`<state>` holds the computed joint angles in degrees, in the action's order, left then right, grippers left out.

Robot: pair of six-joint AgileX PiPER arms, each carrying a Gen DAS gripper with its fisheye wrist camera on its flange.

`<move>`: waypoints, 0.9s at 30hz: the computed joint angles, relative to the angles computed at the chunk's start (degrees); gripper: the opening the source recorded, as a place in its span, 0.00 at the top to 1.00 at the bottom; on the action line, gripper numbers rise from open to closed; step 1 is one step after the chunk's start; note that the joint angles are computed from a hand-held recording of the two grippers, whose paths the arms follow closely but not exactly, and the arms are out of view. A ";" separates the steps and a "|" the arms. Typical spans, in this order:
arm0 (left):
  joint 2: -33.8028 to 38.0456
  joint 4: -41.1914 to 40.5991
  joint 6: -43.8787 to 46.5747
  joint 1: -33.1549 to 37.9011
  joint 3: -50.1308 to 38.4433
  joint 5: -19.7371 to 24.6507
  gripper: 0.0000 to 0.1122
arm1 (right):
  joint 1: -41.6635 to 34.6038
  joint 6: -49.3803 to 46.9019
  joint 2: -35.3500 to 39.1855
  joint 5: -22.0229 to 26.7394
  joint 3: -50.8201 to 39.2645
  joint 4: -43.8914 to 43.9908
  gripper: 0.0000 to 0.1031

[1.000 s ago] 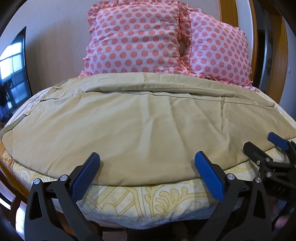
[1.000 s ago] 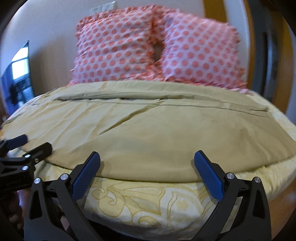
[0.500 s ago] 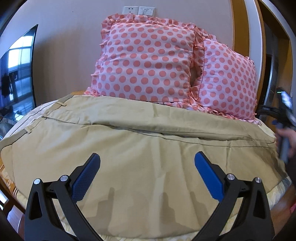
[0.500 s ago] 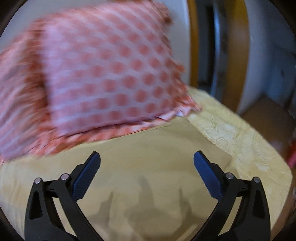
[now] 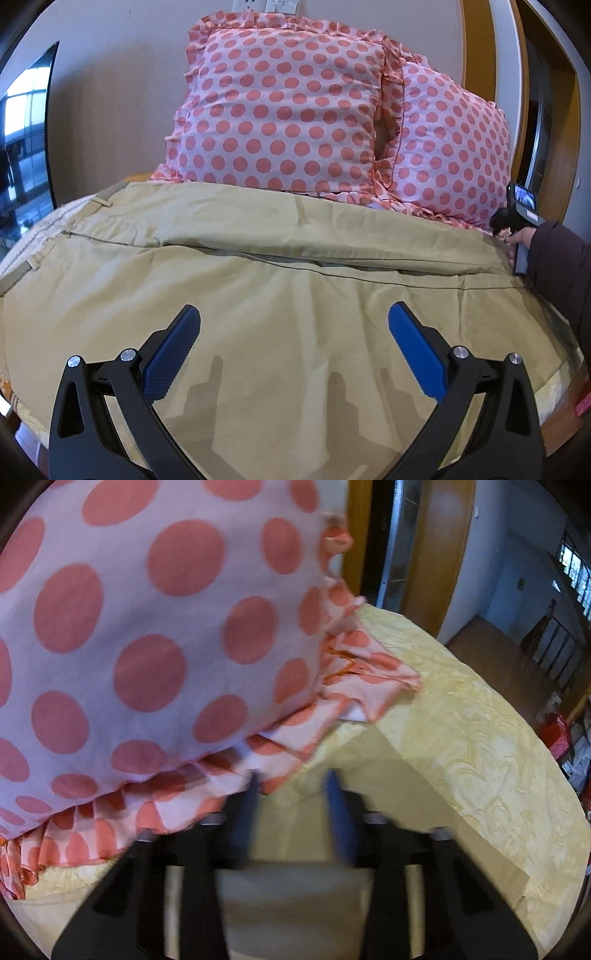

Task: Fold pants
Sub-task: 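Grasp the trouser leg hem with the right gripper and lift it toward the waistband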

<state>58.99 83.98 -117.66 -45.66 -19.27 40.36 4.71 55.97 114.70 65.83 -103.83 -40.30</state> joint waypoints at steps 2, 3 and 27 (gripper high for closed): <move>-0.60 -0.09 -0.39 -0.17 0.45 0.18 0.10 | -1.36 0.75 -4.29 -4.98 6.10 1.86 0.89; -1.36 -0.23 -0.67 -0.11 0.92 0.03 0.10 | -2.24 1.40 -7.28 -8.45 10.18 3.28 0.91; -14.12 -8.93 9.37 2.05 0.72 2.70 0.10 | 32.70 47.53 -79.72 -8.50 70.68 -3.50 0.43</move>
<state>44.87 75.05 -108.29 -43.62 -18.55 43.06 37.41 103.50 34.98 57.33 -33.15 -43.80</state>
